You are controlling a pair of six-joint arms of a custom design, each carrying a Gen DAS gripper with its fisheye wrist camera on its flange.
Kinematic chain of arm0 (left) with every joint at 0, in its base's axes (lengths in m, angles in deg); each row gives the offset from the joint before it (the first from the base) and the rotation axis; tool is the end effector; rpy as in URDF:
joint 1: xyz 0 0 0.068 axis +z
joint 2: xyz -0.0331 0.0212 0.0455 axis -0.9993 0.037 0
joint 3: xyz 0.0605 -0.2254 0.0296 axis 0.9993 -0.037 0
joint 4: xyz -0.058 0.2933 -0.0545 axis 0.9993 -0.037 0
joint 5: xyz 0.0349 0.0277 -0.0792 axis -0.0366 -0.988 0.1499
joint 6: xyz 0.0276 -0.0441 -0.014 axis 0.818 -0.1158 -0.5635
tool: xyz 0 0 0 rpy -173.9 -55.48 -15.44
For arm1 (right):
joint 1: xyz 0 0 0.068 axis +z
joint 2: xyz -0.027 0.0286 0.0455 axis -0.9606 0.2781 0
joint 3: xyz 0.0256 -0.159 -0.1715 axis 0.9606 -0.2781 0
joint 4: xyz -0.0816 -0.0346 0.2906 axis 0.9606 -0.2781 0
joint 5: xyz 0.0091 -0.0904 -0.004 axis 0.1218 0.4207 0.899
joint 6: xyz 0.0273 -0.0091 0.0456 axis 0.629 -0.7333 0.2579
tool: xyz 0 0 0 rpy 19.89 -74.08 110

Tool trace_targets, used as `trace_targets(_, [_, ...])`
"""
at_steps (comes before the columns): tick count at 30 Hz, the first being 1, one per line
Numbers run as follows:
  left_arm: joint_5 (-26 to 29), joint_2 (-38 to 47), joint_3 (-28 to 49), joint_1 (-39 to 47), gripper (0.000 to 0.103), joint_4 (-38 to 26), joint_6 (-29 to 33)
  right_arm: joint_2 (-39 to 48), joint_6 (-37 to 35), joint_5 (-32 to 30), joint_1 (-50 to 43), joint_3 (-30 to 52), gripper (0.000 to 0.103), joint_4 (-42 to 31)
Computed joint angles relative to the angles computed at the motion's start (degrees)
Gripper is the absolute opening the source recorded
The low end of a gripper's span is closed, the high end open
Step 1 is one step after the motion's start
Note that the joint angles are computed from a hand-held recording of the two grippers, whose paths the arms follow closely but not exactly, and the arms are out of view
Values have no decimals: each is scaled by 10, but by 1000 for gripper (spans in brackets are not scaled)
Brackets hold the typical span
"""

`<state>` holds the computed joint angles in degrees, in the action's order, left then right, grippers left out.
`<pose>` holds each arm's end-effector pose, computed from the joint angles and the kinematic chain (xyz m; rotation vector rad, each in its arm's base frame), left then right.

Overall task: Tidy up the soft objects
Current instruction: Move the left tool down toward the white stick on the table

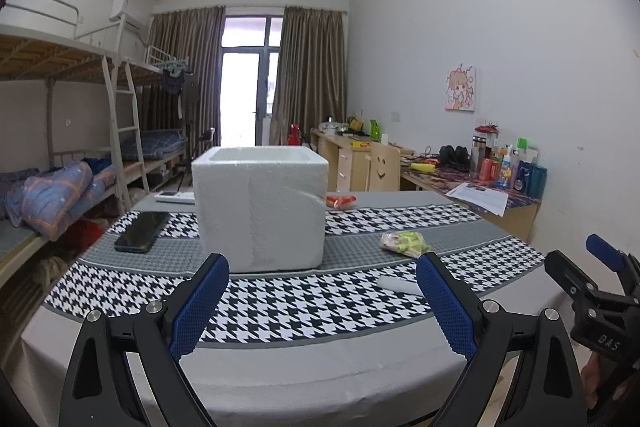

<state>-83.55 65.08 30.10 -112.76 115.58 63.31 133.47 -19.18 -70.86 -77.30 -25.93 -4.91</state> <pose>0.2431 -0.0941 0.0842 -0.1276 1.8423 0.0162 0.2568 -0.0051 0.0655 -0.2122 1.7326 0.1734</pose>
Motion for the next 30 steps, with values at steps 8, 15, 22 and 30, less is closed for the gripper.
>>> trace_targets(8, [9, 79, 37, 2, 95, 37, 8, 69, 26, -47, -25, 45, 103, 5])
trace_targets(15, [24, 132, 78, 19, 95, 46, 17, 104, 47, -66, -28, 95, 103, -35])
trace_targets(22, [47, 150, 102, 47, 95, 42, 23, 132, 52, -92, -19, 120, 103, -22])
trace_targets(30, [59, 172, 121, 62, 95, 36, 24, 169, 86, -67, -4, 163, 103, -49])
